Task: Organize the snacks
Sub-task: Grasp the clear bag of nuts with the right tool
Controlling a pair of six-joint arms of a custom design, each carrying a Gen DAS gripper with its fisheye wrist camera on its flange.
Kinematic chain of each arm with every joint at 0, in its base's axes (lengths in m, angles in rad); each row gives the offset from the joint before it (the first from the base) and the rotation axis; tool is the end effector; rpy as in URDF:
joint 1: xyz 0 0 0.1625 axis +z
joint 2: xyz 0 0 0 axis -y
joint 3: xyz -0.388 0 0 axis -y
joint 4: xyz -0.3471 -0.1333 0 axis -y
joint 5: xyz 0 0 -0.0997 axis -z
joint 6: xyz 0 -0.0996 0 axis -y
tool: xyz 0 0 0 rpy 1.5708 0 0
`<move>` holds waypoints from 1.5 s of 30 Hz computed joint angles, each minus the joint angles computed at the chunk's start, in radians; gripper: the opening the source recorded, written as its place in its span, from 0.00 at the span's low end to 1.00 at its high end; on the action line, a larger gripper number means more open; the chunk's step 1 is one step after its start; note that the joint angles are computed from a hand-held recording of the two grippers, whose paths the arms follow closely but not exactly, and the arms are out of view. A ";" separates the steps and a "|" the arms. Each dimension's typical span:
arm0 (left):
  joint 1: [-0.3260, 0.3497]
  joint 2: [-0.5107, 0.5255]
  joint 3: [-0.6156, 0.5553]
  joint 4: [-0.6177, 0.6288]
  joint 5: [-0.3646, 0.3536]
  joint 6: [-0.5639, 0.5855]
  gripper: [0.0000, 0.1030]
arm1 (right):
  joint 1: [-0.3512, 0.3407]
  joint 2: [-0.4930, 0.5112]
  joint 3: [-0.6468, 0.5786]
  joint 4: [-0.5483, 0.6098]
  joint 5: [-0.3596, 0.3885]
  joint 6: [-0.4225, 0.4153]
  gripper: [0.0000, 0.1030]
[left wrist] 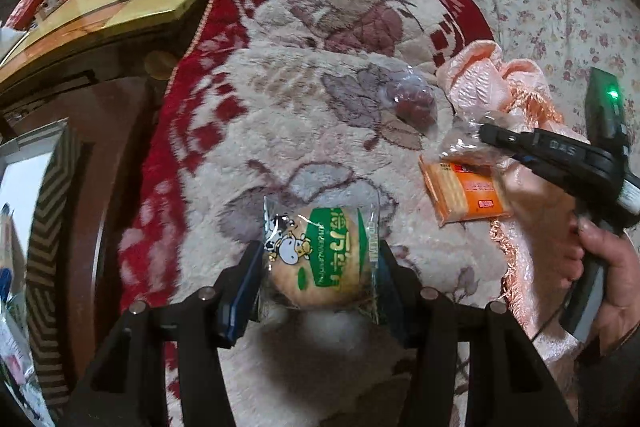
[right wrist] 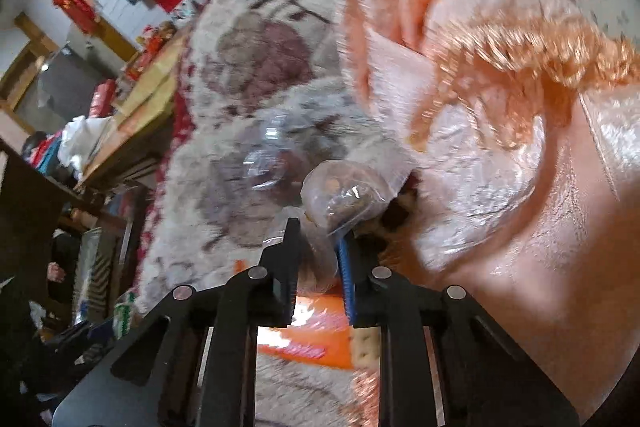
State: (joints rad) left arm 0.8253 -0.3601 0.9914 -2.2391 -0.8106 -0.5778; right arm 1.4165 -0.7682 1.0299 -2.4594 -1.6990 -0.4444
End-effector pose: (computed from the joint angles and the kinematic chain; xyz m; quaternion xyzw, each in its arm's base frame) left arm -0.3574 -0.6848 0.0259 0.0709 0.9258 -0.2415 0.2821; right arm 0.0034 -0.7626 0.3208 0.1177 -0.9422 0.2761 0.1490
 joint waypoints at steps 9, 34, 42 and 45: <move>-0.014 -0.093 0.153 -0.035 0.046 -0.076 0.55 | 0.035 -0.108 0.183 -0.022 0.069 -0.078 0.08; -0.026 -0.155 0.263 -0.052 0.053 -0.132 0.56 | 0.020 -0.089 0.231 -0.110 -0.001 -0.065 0.34; -0.057 -0.227 0.363 -0.076 0.104 -0.166 0.56 | 0.050 -0.184 0.398 -0.147 0.058 -0.104 0.34; -0.073 -0.254 0.396 -0.065 0.141 -0.183 0.56 | 0.065 -0.208 0.444 -0.139 0.089 -0.119 0.26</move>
